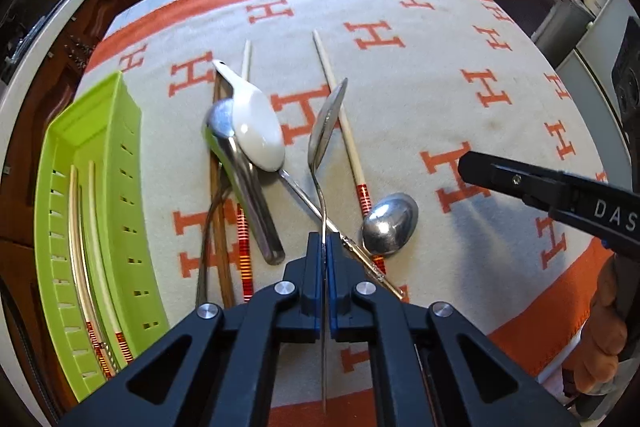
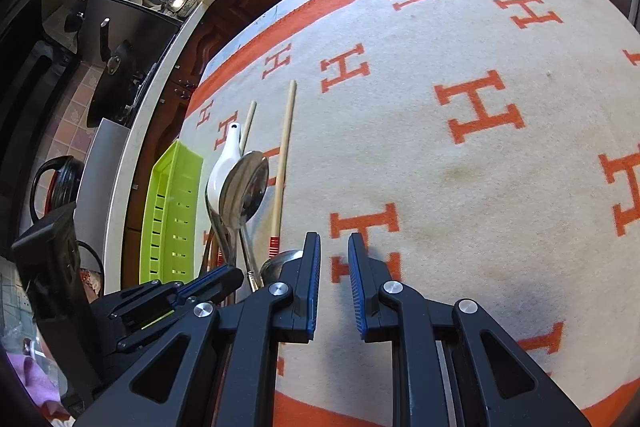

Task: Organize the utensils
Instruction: 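Grasp the handle of a steel spoon with the left gripper, then place the steel spoon in the green tray with the left gripper while the right grasps a red-banded chopstick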

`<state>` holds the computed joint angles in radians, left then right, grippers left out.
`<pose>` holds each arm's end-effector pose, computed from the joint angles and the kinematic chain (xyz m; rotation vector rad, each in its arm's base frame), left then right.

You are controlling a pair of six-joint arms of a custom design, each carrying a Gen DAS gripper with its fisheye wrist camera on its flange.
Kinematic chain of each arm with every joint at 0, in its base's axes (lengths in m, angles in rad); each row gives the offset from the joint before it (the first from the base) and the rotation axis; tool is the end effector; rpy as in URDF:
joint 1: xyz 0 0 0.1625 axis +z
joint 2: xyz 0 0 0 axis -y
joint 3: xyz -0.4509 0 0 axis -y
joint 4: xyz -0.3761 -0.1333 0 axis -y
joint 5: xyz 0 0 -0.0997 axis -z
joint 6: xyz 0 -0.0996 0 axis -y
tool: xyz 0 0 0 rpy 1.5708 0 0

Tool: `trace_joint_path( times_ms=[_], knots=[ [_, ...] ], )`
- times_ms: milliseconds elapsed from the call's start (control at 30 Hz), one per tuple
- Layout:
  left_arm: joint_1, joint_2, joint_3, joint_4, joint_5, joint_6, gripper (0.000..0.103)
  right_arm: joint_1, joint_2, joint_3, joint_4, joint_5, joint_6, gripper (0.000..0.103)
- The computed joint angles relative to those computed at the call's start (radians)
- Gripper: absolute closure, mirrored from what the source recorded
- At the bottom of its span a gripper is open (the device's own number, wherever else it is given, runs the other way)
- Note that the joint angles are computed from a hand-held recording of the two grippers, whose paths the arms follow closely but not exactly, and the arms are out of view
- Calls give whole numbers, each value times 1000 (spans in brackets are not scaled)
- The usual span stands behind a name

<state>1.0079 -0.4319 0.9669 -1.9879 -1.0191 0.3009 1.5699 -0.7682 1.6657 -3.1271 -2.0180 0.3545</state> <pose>-0.2818 -0.7942 0.0635 1.1188 2.3245 0.0555 0.0896 -0.6927 0.1718 -0.6710 -2.5711 0.9975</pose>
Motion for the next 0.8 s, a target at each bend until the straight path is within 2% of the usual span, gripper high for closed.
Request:
trace_joint_path(
  times_ms=[233,367,800],
  knots=[
    [4,21,-36,58,10,-40,102,-2,1,4,-5,1,1,87],
    [7,21,-29,41,5,-33,101,-3,2,2,-2,1,-1,87],
    [27,-19,-47,23,-73,-83,103,21,43,-80,81,-26,-29,87]
  ],
)
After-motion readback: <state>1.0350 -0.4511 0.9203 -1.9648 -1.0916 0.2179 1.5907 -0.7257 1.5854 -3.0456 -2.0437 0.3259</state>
